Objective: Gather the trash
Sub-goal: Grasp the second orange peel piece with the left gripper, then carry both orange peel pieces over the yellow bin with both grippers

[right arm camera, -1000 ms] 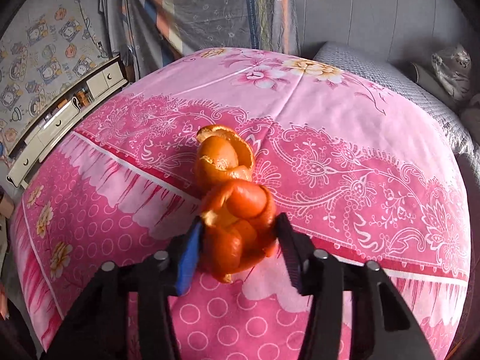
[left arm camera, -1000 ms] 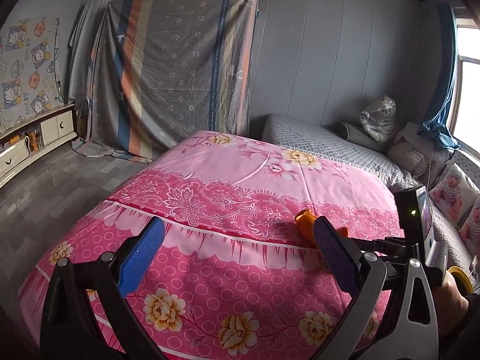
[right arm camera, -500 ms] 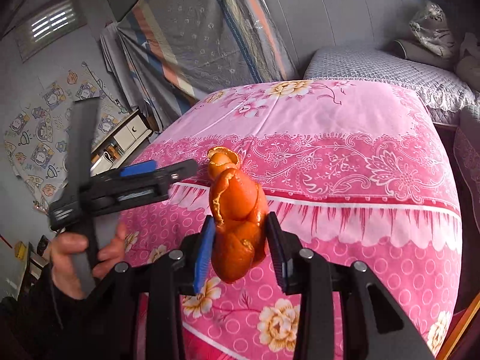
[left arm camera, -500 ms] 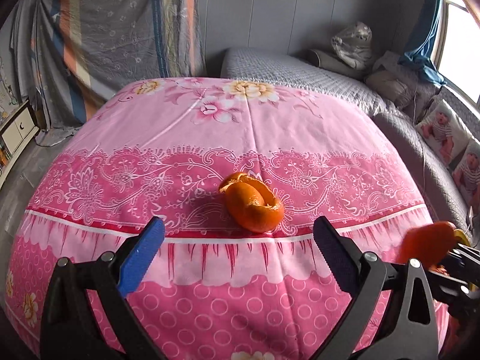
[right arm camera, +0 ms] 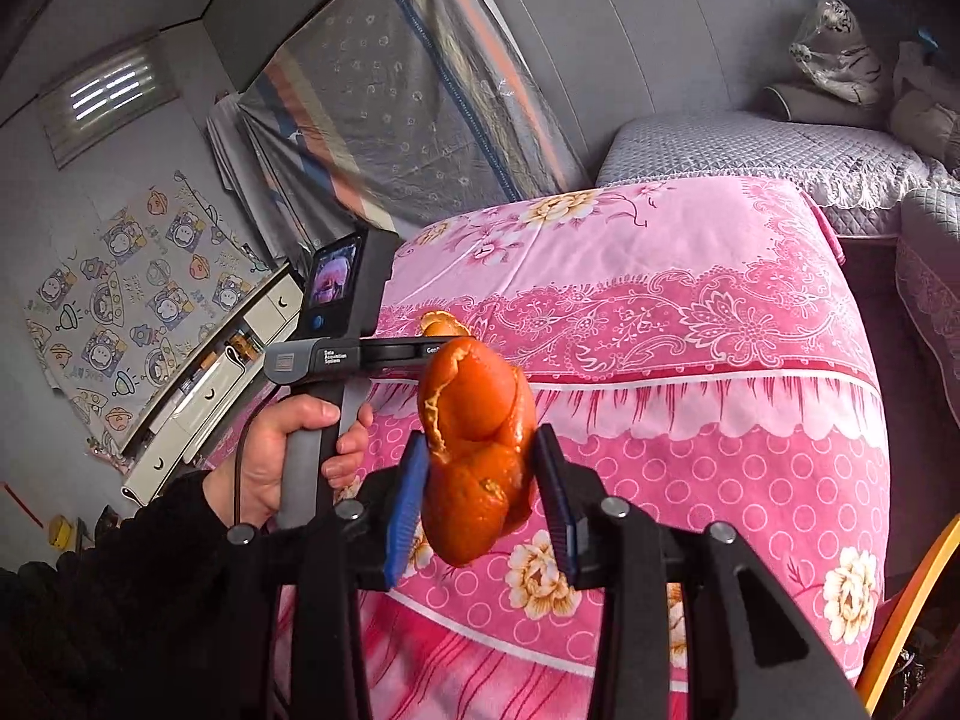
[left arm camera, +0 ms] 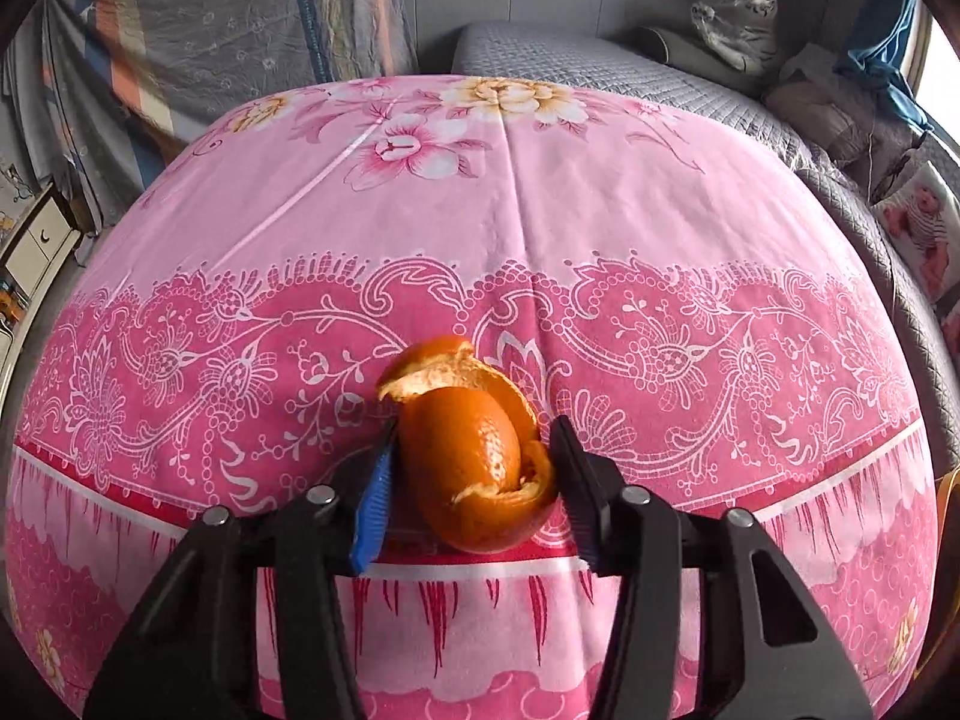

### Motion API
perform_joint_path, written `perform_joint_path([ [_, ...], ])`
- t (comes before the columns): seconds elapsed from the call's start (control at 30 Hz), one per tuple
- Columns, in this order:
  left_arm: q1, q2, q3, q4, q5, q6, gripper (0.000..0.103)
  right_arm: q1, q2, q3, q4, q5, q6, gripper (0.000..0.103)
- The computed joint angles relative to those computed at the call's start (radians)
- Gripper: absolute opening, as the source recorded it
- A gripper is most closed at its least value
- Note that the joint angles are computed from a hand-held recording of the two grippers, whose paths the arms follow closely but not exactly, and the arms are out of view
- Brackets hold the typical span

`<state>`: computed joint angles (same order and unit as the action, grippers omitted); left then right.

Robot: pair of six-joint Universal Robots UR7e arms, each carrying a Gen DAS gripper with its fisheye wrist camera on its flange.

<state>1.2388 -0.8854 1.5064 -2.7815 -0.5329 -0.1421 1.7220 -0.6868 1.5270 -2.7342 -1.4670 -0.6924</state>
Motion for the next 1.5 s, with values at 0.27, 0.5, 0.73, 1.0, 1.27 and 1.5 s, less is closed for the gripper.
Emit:
perform_joint_path([
  [0.27,-0.103,-0.092,0.202,-0.323,0.043,0.129,0.04,-0.005,-0.085,0.09,0.014,0.051,-0.017,0.034],
  [0.5,-0.274,-0.116,0.372,-0.679,0.133,0.339,0.041,-0.028,-0.148,0.163,0.025,0.048,0.009,0.034],
  [0.73,-0.412,-0.079,0.413,-0.855,0.113,0.502,0.041,-0.072,-0.225,0.235,-0.062,0.061,0.047,0.034],
  [1.0,-0.482,0.02,0.361,-0.85,0.022,0.559,0.041,-0.14,-0.309,0.296,-0.221,0.053,0.089,0.034],
  [1.27,-0.502,0.14,0.263,-0.803,-0.091,0.607,0.041,-0.222,-0.357,0.326,-0.382,0.005,0.149,0.034],
  [1.5,-0.498,0.23,0.166,-0.697,-0.178,0.588,0.042,-0.289,-0.36,0.311,-0.453,-0.046,0.225,0.034],
])
